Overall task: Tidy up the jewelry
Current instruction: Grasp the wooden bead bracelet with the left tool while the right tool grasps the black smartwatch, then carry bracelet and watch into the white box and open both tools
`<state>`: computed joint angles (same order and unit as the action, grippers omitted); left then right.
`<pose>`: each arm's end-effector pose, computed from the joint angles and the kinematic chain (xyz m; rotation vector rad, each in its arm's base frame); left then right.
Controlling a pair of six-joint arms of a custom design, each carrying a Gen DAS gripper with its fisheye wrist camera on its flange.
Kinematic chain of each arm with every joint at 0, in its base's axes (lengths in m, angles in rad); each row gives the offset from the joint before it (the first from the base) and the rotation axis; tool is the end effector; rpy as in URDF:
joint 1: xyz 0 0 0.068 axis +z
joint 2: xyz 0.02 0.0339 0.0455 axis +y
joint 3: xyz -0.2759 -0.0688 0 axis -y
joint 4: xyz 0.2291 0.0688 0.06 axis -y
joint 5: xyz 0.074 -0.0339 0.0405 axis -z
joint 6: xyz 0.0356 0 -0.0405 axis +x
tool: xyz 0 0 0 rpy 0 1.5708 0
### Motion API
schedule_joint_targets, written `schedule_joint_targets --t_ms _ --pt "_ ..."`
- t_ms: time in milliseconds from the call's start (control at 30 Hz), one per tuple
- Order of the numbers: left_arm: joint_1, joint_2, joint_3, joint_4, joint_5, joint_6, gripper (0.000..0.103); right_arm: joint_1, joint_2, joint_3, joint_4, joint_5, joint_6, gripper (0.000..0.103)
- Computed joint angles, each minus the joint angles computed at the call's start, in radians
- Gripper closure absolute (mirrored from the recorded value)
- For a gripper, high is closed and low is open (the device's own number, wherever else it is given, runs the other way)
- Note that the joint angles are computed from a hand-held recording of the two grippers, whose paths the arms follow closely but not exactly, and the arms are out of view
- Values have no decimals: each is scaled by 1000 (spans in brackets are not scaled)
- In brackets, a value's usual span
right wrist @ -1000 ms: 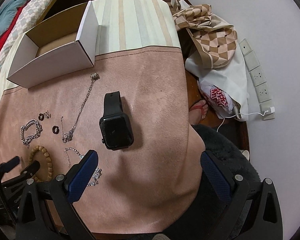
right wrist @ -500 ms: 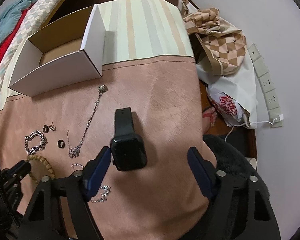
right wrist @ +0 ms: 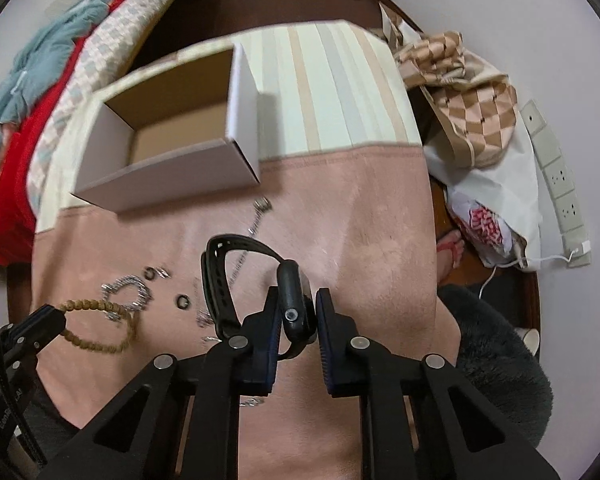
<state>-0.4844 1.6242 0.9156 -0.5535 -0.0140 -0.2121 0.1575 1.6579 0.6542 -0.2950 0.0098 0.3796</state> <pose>0.2489 -0.1304 0.1811 0.3829 2.8178 -0.1323 0.2441 0.0384 0.1218 0.3206 2.8574 0.0909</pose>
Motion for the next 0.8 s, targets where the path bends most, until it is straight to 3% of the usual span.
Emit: schedule_joint_targets --t_ms 333,567,800 --pt "47 83 260 -84 32 31 96 -7 -3 182 -92 -59 -16 90" --pt "93 251 564 -170 102 51 96 -25 118 384 -131 -113 -24 90" --pt "130 470 803 -249 196 73 96 -18 342 616 -193 -132 -46 90"
